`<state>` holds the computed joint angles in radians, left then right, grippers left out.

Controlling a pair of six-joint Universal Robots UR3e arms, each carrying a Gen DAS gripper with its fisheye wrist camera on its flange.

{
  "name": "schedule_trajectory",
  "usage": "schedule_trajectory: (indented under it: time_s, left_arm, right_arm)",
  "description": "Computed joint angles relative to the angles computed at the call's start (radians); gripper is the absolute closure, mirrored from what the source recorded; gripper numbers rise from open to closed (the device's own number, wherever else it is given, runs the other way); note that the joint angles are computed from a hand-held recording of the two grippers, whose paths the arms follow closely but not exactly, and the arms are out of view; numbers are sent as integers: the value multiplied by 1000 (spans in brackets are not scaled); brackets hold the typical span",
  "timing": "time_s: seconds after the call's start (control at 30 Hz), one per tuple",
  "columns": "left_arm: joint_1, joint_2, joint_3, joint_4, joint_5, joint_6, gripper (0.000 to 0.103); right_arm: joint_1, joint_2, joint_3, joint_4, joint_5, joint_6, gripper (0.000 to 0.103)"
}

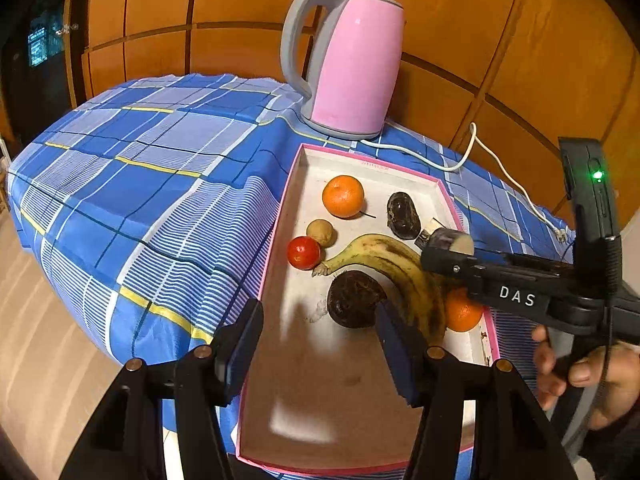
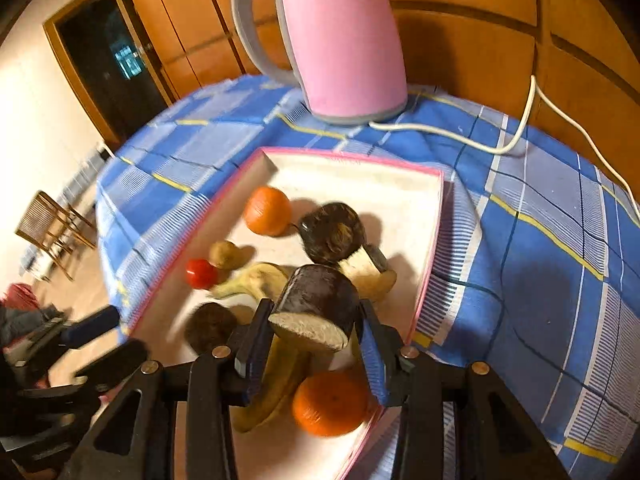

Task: Organize fruits
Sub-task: 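Carry the dark cylinder into the tray with the right tool and release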

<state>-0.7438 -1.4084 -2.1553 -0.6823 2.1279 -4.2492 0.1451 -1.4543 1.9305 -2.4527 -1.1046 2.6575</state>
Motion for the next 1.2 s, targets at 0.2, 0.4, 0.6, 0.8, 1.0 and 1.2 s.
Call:
schedule_trajectory:
  time_s: [0.2, 0.4, 0.6, 0.8, 1.0, 1.2]
  left_arm:
    - [10, -1, -5, 2, -12, -4, 44]
    - [8, -10, 7, -4, -12, -4, 44]
    - [-1, -26, 29, -5, -12, 7, 44]
    - [-2, -34, 34, 4, -13, 9, 44]
    - [-3, -39, 42, -2, -12, 9, 42]
    - [-15, -46, 59, -15, 2, 10, 41]
  right_arm:
    - [-25, -36, 42, -15, 20, -15, 59]
    - [-40, -76, 104, -70, 19, -23, 60]
    - [-9, 23, 5, -53, 13, 31, 59]
    - [-65, -80, 81, -41, 55, -1, 58]
    - [-49, -113, 119, -86, 14, -23, 82]
    - [10, -32, 103, -199, -62, 0, 83]
